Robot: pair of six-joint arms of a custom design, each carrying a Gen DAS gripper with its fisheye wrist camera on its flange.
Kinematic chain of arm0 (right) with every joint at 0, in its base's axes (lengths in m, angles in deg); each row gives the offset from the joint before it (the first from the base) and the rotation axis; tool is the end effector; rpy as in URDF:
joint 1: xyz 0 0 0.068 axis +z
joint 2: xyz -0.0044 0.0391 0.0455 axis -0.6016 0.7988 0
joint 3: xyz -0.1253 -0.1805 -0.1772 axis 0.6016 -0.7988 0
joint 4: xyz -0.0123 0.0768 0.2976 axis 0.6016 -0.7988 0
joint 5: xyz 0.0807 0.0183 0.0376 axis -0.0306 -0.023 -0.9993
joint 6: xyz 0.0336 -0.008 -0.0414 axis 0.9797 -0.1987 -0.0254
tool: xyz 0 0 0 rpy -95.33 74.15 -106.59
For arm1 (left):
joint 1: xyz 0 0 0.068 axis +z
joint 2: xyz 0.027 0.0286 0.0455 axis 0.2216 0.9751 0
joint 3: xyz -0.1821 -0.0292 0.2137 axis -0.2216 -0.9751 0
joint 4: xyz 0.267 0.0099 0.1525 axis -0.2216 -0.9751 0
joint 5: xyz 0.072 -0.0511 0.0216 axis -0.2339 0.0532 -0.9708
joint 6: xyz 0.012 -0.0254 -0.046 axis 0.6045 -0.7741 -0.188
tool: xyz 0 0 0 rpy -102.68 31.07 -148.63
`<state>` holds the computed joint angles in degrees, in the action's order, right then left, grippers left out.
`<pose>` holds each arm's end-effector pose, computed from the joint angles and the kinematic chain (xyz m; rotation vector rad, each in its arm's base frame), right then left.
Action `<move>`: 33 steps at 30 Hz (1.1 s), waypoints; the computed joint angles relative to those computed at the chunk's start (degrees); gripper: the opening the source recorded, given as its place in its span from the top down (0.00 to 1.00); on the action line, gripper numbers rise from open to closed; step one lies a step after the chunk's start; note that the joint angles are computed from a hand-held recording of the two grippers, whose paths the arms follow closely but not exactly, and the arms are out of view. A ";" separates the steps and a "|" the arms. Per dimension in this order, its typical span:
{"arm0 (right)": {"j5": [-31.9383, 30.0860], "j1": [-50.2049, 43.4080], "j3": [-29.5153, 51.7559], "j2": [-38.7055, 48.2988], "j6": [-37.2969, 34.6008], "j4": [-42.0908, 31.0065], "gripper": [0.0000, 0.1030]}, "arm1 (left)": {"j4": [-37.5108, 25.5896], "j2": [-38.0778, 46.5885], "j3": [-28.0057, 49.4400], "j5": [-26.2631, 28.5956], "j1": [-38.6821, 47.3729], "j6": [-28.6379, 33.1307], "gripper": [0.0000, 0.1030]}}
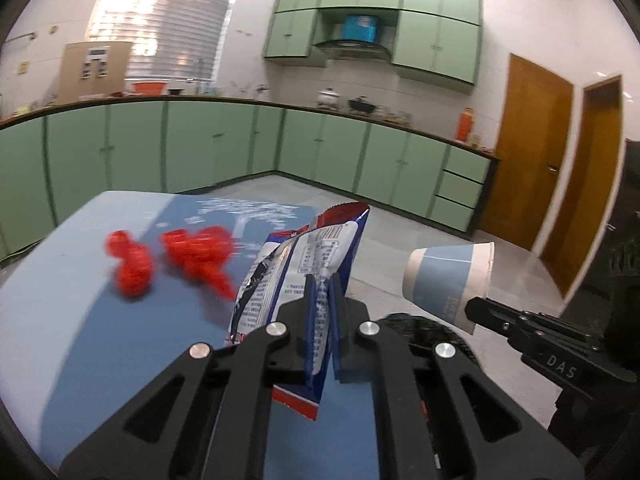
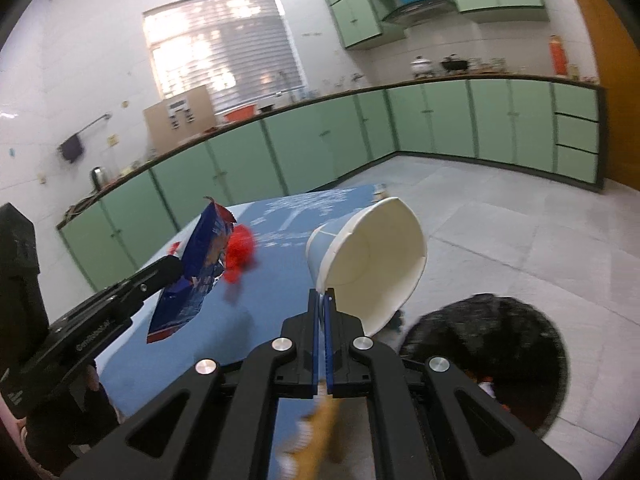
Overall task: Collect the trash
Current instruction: 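Lower the snack bag and paper cup over the bin and open both grippers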
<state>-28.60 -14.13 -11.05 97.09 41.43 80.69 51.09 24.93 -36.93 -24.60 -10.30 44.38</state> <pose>0.2210 0.0800 0.1620 0.2873 2.0394 0.1805 0.2816 -0.1294 0.1785 0.4701 1.9761 -0.5549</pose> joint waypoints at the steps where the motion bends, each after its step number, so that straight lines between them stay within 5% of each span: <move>1: -0.23 -1.06 -0.61 -1.50 -0.24 -0.84 0.98 | 0.67 1.17 0.70 -0.71 -2.37 -0.48 0.95; 7: -4.79 -13.06 -5.63 -12.78 -2.02 -7.74 0.98 | 4.14 9.66 5.84 -2.16 -12.16 -3.28 0.95; 12: -12.43 -25.17 -8.38 -13.90 -5.25 -6.88 0.98 | 5.80 19.54 12.82 -3.94 -18.60 -4.04 0.95; 24: -28.36 -44.44 -5.74 14.74 -13.43 10.96 0.96 | -2.00 40.63 31.84 -1.50 -21.87 -4.12 0.89; 27: -29.71 -46.79 -3.16 22.60 -14.53 13.28 0.90 | -4.29 43.73 35.24 -0.85 -21.66 -3.97 0.88; 29: -30.90 -48.59 -2.64 26.04 -15.48 15.33 0.86 | -5.04 44.96 36.67 -0.82 -21.41 -3.63 0.79; 33: -30.39 -48.84 -2.61 26.22 -15.21 15.32 0.83 | -6.34 45.71 38.53 -0.02 -20.71 -4.04 0.76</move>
<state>-59.00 -62.98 -13.66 123.31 26.23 96.01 44.75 70.64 1.60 -24.62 -31.02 40.34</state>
